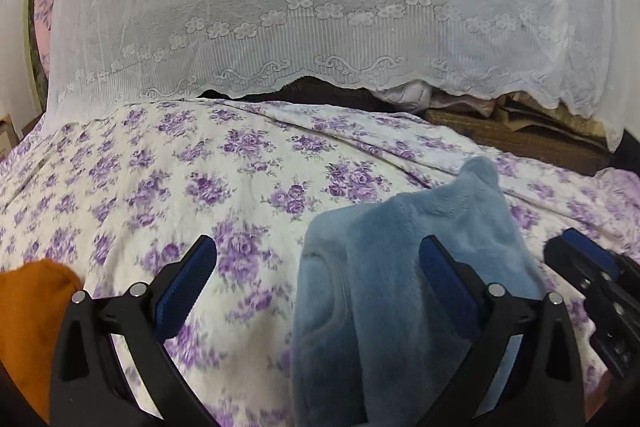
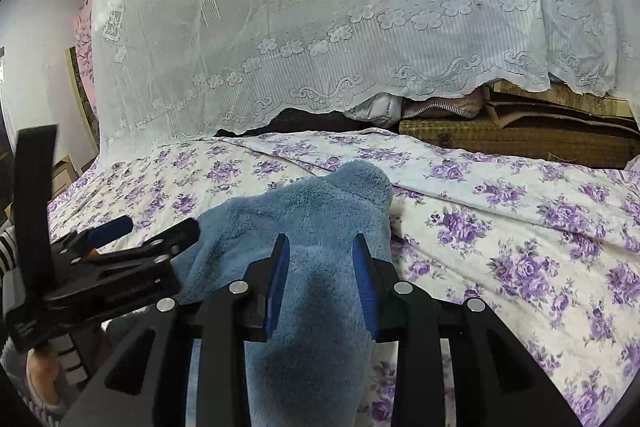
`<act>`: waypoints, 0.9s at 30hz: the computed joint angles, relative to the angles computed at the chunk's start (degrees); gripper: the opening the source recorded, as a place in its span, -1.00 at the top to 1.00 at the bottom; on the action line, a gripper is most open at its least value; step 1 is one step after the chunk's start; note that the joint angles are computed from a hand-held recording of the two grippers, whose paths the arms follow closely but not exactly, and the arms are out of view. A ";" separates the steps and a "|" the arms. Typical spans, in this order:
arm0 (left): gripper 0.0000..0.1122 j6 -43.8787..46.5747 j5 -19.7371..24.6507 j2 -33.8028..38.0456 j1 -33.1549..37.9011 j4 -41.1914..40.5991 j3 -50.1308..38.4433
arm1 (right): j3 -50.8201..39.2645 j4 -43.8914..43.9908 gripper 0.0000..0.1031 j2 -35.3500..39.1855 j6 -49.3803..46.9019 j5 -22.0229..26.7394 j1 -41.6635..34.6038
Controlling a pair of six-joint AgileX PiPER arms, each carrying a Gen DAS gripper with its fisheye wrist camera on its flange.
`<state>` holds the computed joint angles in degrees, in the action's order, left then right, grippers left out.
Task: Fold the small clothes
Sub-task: 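Position both tools' open fingers around the sides of the folded blue jacket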
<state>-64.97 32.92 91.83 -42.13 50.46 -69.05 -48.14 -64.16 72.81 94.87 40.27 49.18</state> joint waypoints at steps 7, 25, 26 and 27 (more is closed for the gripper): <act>-0.77 0.33 -0.50 4.33 2.21 -0.73 -0.05 | -0.04 0.53 0.36 2.35 -1.24 -2.70 -2.28; -0.77 -5.71 -3.18 5.52 2.26 3.60 3.81 | 6.39 -0.15 -0.19 5.57 5.98 -15.72 -10.81; -0.77 -6.23 -3.49 5.30 2.30 3.94 4.15 | 6.56 -0.65 -0.21 5.51 6.57 -15.75 -10.79; -0.77 -6.54 -3.68 5.06 2.32 4.15 4.41 | 6.91 -1.48 -0.21 5.33 7.57 -15.93 -10.78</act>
<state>-71.50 29.24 96.89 -39.81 54.61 -64.65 -41.23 -65.65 78.14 102.44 24.34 38.40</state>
